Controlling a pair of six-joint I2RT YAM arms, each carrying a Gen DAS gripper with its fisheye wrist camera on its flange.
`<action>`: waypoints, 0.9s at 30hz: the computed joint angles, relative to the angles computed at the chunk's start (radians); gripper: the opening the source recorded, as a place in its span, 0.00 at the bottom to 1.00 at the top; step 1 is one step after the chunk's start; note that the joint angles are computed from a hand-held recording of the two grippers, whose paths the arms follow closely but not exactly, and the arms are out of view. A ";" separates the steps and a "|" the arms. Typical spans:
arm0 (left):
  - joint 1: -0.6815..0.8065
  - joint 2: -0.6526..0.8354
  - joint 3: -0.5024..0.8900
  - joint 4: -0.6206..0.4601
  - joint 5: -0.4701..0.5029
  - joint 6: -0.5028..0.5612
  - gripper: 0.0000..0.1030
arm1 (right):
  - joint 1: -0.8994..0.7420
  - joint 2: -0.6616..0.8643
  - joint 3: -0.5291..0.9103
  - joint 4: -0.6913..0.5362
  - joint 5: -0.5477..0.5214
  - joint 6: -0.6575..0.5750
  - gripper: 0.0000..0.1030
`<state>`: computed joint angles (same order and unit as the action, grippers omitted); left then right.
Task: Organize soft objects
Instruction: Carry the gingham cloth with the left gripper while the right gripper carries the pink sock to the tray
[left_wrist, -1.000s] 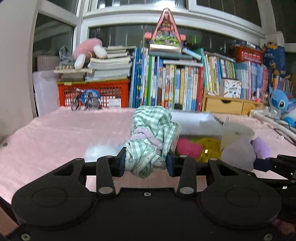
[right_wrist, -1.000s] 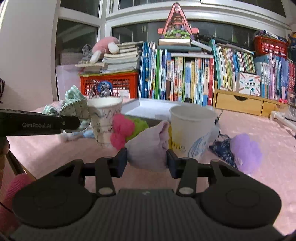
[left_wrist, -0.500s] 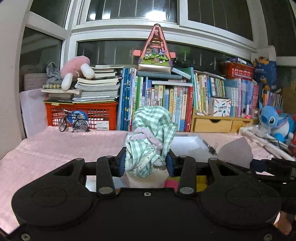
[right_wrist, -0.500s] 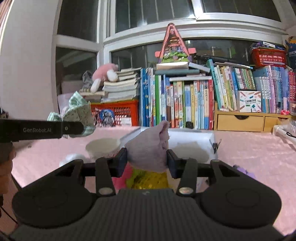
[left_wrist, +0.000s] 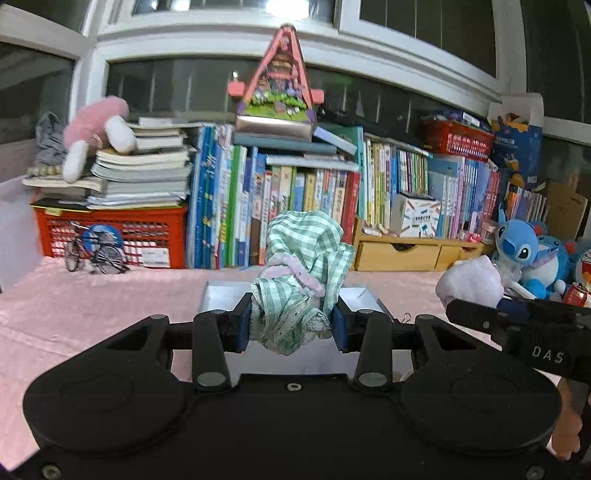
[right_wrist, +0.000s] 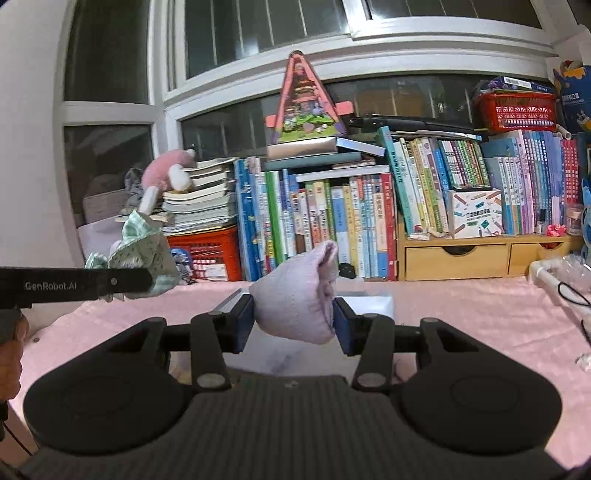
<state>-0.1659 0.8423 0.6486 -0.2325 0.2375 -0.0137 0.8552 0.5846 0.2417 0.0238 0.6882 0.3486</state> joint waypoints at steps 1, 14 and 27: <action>-0.008 0.046 0.024 0.004 -0.003 -0.006 0.38 | -0.048 0.010 0.016 -0.006 -0.050 -0.008 0.49; -0.064 0.553 0.379 -0.074 -0.049 -0.038 0.38 | -0.414 0.309 0.182 0.023 -0.405 -0.063 0.49; -0.107 1.021 0.793 -0.269 -0.023 -0.105 0.38 | -0.661 0.743 0.427 -0.018 -0.666 -0.041 0.50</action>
<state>-0.2727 1.8630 1.4418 -0.5012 0.2147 -0.1191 0.1942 1.3279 0.6691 0.0054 0.0222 0.3073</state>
